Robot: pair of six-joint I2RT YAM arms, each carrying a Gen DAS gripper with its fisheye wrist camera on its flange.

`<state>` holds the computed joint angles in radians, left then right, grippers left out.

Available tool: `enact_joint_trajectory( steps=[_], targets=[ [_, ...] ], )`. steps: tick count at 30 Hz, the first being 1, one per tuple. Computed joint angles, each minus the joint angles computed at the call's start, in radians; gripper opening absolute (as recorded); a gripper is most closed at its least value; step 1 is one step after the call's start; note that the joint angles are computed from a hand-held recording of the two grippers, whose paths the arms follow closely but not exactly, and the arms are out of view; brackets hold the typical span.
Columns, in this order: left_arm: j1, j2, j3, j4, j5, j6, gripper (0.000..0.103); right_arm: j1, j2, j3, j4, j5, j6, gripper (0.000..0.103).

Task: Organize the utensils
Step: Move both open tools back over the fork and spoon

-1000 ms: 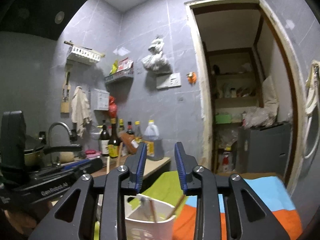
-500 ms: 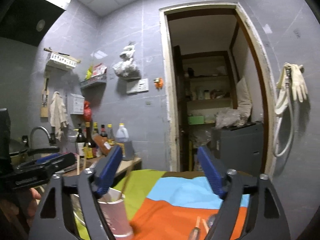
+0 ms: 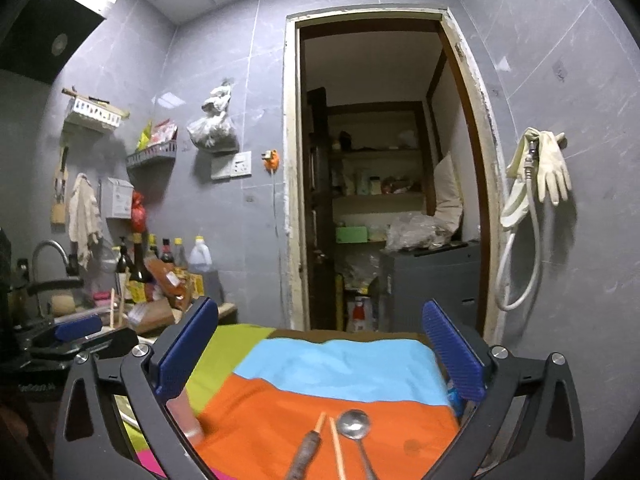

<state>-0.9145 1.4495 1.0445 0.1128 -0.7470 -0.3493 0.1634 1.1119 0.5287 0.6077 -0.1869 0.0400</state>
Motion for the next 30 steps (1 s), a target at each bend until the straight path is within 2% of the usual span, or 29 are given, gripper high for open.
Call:
enact_joint_trajectory(
  steps=[16,25,30],
  targets=[
    [-0.027,0.204,0.134,-0.134,0.086,-0.057,0.100,-0.196,0.116,0.014,-0.081,-0.131,-0.084,0.103],
    [0.018,0.286,0.212,-0.247,0.227,-0.148,0.100,-0.216,0.199,0.071,-0.163,-0.152,-0.130,0.103],
    [0.038,0.321,0.259,-0.320,0.293,-0.178,0.100,-0.212,0.242,0.105,-0.226,-0.144,-0.176,0.099]
  ],
)
